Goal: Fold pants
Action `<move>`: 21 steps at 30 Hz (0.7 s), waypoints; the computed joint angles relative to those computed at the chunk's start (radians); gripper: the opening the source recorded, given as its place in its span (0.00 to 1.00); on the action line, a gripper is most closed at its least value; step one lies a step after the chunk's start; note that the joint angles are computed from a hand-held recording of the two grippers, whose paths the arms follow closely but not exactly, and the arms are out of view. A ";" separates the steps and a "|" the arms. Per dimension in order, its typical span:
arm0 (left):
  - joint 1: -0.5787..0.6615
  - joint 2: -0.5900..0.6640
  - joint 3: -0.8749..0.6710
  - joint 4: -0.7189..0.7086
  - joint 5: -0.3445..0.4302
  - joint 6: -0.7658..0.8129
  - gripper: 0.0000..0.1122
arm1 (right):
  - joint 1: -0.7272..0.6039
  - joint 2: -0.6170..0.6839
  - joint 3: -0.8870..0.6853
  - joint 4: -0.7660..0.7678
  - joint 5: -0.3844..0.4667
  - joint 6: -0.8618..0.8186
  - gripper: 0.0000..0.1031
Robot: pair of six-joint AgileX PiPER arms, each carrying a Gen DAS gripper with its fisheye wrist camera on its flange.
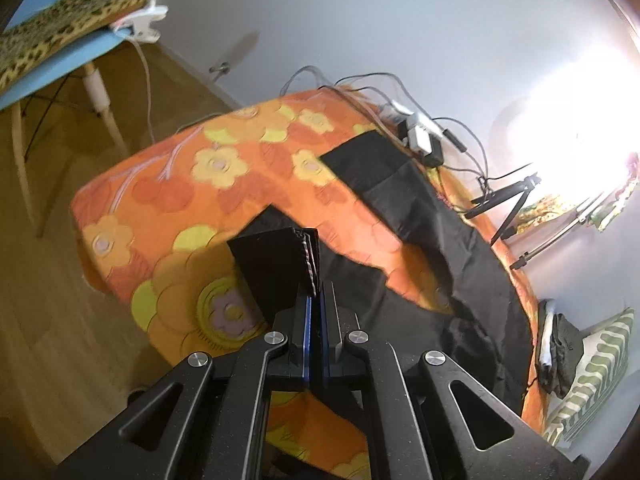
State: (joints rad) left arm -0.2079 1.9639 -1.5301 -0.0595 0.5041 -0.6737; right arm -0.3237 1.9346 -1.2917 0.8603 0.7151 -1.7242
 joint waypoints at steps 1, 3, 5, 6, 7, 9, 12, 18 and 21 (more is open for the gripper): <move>0.001 0.011 -0.030 -0.014 0.012 0.011 0.02 | -0.003 -0.001 -0.026 0.001 -0.003 0.012 0.01; -0.006 0.043 -0.110 -0.009 0.043 0.008 0.02 | -0.015 0.008 -0.101 -0.006 0.006 0.046 0.01; -0.014 0.079 -0.193 -0.006 0.076 0.012 0.02 | -0.015 0.028 -0.189 -0.044 0.024 0.102 0.01; -0.023 0.102 -0.243 0.003 0.097 0.012 0.02 | -0.017 0.049 -0.249 -0.083 0.061 0.153 0.01; -0.033 0.128 -0.301 0.014 0.126 0.017 0.02 | -0.024 0.073 -0.316 -0.116 0.119 0.214 0.01; -0.043 0.169 -0.382 0.020 0.165 0.033 0.02 | -0.029 0.084 -0.353 -0.133 0.169 0.241 0.01; -0.049 0.249 -0.530 0.014 0.240 0.049 0.02 | -0.023 0.088 -0.340 -0.141 0.207 0.245 0.04; -0.057 0.370 -0.777 0.014 0.366 0.067 0.02 | -0.001 0.118 -0.282 -0.145 0.269 0.227 0.56; -0.059 0.397 -0.833 0.011 0.394 0.075 0.02 | 0.022 0.114 -0.223 -0.188 0.186 0.208 0.56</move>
